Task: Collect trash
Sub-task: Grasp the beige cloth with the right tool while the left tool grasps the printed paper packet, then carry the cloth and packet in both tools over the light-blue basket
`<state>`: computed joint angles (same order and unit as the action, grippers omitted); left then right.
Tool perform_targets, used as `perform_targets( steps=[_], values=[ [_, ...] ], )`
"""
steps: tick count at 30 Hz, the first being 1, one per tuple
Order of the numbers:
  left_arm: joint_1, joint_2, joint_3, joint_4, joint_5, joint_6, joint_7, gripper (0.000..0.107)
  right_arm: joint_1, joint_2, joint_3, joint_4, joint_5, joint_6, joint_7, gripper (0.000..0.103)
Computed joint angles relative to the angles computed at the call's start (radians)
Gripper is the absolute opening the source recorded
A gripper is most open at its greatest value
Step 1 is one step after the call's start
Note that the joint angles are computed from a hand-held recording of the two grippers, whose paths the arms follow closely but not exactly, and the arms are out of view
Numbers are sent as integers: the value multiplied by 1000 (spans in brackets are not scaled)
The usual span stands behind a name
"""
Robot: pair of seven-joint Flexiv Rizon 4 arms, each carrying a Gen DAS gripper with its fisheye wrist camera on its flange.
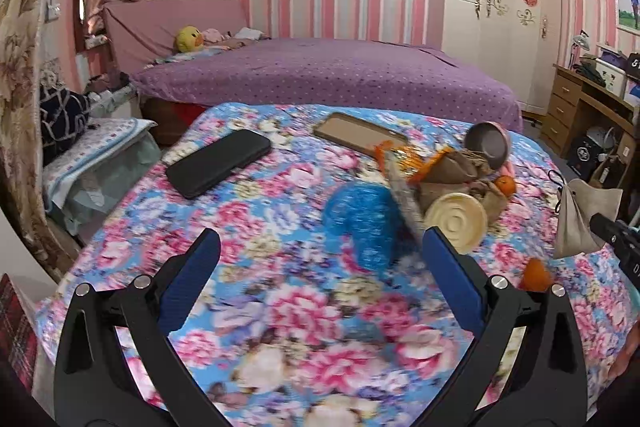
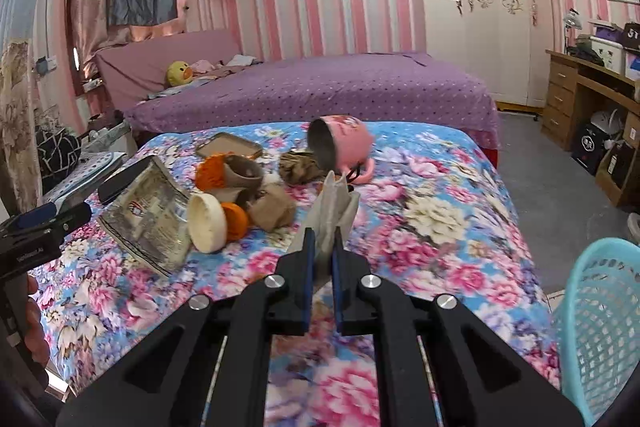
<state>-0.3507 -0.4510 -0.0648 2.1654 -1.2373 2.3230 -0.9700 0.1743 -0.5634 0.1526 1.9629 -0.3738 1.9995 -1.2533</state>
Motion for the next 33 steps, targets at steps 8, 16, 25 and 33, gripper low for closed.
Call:
perform_targets(
  steps=[8,16,25,33],
  values=[
    [-27,-73,-35,-117,-93,-8,115,95,-59,-3,22,8,-35,-10,5,8],
    [-9,-95,-67,-153,-145,-13,176,73,-80,-6,29,10,-53,-11,9,8],
    [-4,-99,-77,-158,-132,-35,172,5,-71,-4,16,19,-54,-9,7,8],
    [-45,-69,-59,-118,-65,55,100,3,-75,0,11,24,-42,10,1,8]
  ],
)
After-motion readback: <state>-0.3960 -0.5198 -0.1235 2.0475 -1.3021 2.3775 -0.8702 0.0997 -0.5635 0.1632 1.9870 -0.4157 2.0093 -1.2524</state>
